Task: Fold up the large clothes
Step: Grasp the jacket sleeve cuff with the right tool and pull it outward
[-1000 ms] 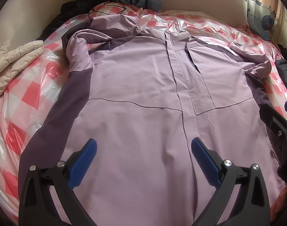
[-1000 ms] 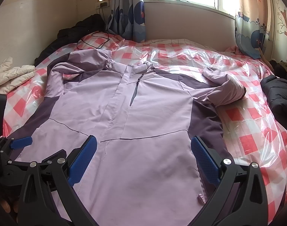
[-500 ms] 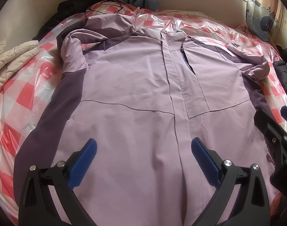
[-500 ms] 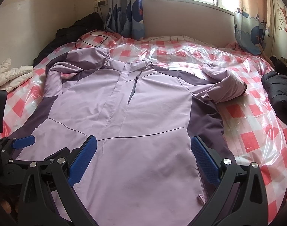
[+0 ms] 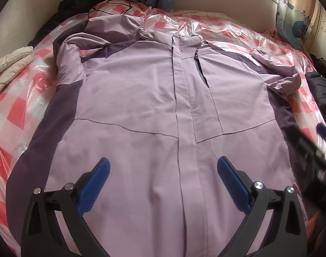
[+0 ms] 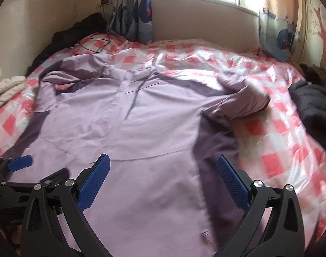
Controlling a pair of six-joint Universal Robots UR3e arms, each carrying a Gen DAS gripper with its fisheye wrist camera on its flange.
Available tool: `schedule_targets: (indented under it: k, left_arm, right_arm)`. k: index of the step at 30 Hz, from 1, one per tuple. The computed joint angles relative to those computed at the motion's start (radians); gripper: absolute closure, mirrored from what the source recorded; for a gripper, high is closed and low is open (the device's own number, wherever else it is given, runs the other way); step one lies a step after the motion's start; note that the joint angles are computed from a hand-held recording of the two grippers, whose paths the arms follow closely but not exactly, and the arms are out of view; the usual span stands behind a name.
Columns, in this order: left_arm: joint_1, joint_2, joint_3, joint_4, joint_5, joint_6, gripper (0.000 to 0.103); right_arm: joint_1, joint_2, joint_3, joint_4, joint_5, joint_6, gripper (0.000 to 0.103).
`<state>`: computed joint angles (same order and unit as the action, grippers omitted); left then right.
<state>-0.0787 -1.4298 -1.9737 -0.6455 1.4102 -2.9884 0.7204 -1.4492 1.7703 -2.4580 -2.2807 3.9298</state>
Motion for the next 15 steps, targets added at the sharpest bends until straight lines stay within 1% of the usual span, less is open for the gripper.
schedule_targets:
  k: [3,5,7,9,10,11,12,14,15]
  left_arm:
    - [0.008,-0.006,0.007,-0.010,-0.011,0.000,0.007]
    - [0.018,-0.016,0.015,-0.022,-0.020,-0.005,0.007]
    - [0.035,-0.021,0.024,-0.042,-0.046,-0.007,0.007]
    - [0.045,-0.020,0.025,-0.054,-0.057,-0.008,0.007]
    - [0.043,-0.025,0.026,-0.052,-0.054,-0.011,0.007]
    - [0.045,-0.023,0.024,-0.055,-0.058,-0.010,0.007]
    - [0.048,-0.023,0.025,-0.062,-0.064,-0.008,0.007]
    - [0.043,-0.027,0.025,-0.063,-0.064,-0.005,0.007]
    - [0.041,-0.029,0.026,-0.063,-0.063,-0.002,0.007]
  right_arm:
    - [-0.068,-0.066,0.021,0.009,-0.027,-0.062,0.006]
    - [-0.154,-0.072,-0.022,0.026,-0.037,-0.196,0.006]
    - [-0.243,-0.005,-0.140,0.067,-0.070,-0.365,0.006]
    - [-0.388,0.130,-0.344,0.132,-0.034,-0.580,0.006]
    - [-0.425,0.179,-0.439,0.210,-0.021,-0.607,0.006]
    - [-0.484,0.263,-0.544,0.235,-0.009,-0.686,0.006]
    - [-0.529,0.339,-0.649,0.284,-0.003,-0.731,0.006]
    - [-0.620,0.485,-0.858,0.393,0.060,-0.778,0.006]
    - [-0.659,0.568,-0.963,0.442,0.073,-0.791,0.006]
